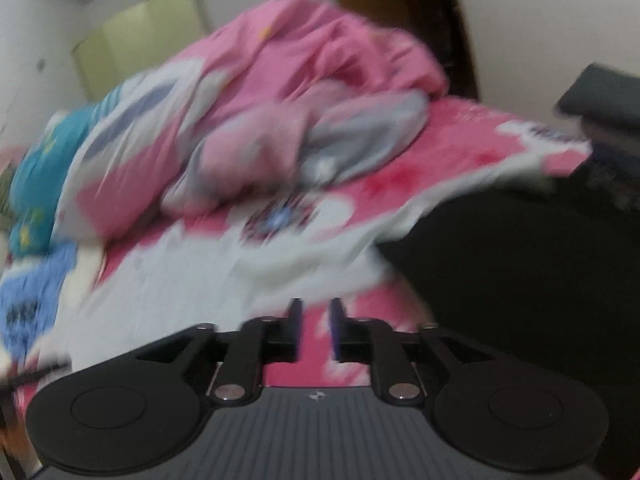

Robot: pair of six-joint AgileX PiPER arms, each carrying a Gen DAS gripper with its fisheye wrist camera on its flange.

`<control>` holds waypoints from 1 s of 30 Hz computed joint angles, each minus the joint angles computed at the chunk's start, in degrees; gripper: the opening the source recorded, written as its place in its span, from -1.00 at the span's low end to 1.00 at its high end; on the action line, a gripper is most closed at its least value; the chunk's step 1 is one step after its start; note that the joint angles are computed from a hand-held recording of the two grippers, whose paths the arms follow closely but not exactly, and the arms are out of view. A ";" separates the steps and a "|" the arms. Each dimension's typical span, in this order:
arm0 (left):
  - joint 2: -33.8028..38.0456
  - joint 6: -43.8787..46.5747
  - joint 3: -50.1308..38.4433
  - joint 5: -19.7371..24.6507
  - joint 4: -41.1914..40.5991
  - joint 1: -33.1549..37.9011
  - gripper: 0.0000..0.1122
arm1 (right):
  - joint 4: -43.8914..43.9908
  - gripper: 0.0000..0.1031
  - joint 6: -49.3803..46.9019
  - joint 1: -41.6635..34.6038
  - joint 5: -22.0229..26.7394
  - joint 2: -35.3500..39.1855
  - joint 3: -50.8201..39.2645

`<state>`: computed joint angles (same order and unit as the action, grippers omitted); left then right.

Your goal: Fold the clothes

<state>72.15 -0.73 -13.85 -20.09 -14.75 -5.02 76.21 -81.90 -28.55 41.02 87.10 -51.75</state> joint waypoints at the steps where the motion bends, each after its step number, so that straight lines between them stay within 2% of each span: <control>1: 1.05 -1.44 0.23 -1.00 1.11 -0.04 -0.22 | -0.29 -0.25 0.93 -0.75 -0.50 1.70 -3.34; 2: 2.25 -2.74 0.52 -2.22 2.07 0.03 -0.22 | -1.43 -0.13 2.85 -1.20 -1.75 3.84 -7.52; 4: 3.65 -5.74 1.05 -3.81 4.51 0.68 -0.21 | -6.65 -0.02 8.59 -1.24 -4.91 9.07 -16.60; 7: 4.30 -11.24 1.98 -5.85 9.90 2.45 -0.20 | -22.34 0.10 22.74 -0.17 -7.60 18.18 -31.82; 11: 5.63 -15.21 2.38 -7.70 14.20 3.98 -0.17 | -37.82 0.26 38.29 1.26 -2.38 30.77 -50.54; 13: 5.83 -16.35 2.44 -8.14 15.55 4.51 -0.17 | -44.70 0.26 46.53 2.17 1.07 36.88 -59.58; 14: 5.91 -17.19 2.46 -8.31 16.47 4.91 -0.17 | -47.89 0.25 50.63 2.55 3.23 39.86 -64.07; 16: 5.98 -18.48 2.56 -8.58 17.83 5.56 -0.17 | -51.75 0.01 55.74 3.15 7.49 44.63 -71.37; 17: 6.07 -19.15 2.60 -8.76 18.61 5.87 -0.16 | -52.28 -0.31 56.99 3.24 9.58 46.07 -73.60; 18: 6.20 -19.52 2.64 -9.00 19.10 6.04 -0.15 | -52.28 -0.49 57.41 3.33 10.51 46.52 -74.44; 20: 6.50 -20.01 2.81 -9.66 19.87 6.30 -0.13 | -50.96 -0.90 56.07 3.52 9.19 44.67 -72.35; 21: 6.62 -20.14 2.91 -9.98 20.06 6.35 -0.12 | -50.28 -0.97 55.39 3.62 8.55 43.76 -71.32; 26: 7.10 -22.96 3.45 -11.61 23.48 7.96 -0.11 | -44.15 -0.99 49.46 4.08 5.11 36.95 -65.59; 30: 7.42 -25.58 3.85 -12.98 26.57 9.49 -0.11 | -36.59 -0.99 42.03 5.38 5.52 27.28 -60.18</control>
<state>79.58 -26.31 -10.01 -33.07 11.83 4.47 39.62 -39.87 -23.17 46.54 114.38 -111.94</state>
